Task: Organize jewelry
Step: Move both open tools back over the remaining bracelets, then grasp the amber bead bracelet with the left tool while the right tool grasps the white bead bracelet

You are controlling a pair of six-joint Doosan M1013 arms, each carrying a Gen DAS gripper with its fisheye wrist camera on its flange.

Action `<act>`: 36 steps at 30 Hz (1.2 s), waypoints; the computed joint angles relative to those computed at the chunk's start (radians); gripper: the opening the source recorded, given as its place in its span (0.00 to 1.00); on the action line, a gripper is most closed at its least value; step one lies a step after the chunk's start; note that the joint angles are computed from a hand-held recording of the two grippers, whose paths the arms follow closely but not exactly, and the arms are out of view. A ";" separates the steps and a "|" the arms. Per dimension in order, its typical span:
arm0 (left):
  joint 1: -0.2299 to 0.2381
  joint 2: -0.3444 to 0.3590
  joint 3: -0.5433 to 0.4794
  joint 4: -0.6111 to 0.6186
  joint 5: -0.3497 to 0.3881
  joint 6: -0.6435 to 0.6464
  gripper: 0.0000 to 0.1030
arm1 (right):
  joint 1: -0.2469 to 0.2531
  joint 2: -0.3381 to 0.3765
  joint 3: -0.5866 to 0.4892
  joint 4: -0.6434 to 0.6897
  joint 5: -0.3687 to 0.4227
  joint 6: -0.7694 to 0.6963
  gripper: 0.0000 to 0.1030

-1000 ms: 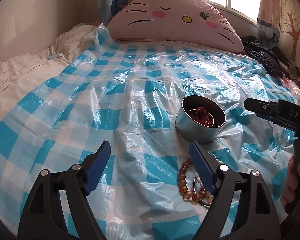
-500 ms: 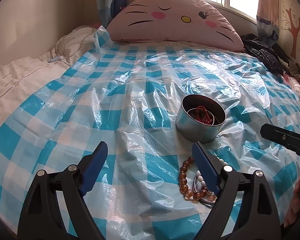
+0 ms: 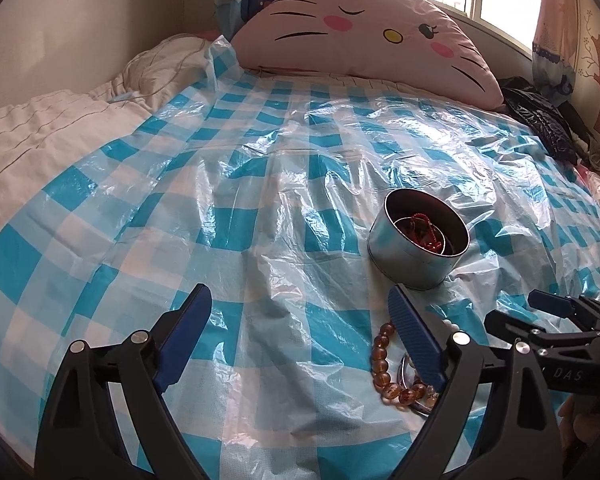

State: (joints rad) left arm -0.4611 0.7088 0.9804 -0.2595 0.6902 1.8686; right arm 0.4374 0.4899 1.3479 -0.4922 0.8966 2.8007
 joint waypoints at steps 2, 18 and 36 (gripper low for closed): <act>0.002 0.004 -0.006 -0.002 0.007 -0.011 0.84 | 0.003 0.021 -0.028 0.008 0.048 -0.042 0.85; 0.007 0.016 -0.027 -0.033 0.043 0.013 0.85 | 0.004 0.067 -0.086 -0.085 0.359 0.031 0.92; -0.087 0.058 -0.054 0.321 0.113 0.044 0.70 | -0.026 -0.026 0.040 -0.019 0.040 0.150 0.92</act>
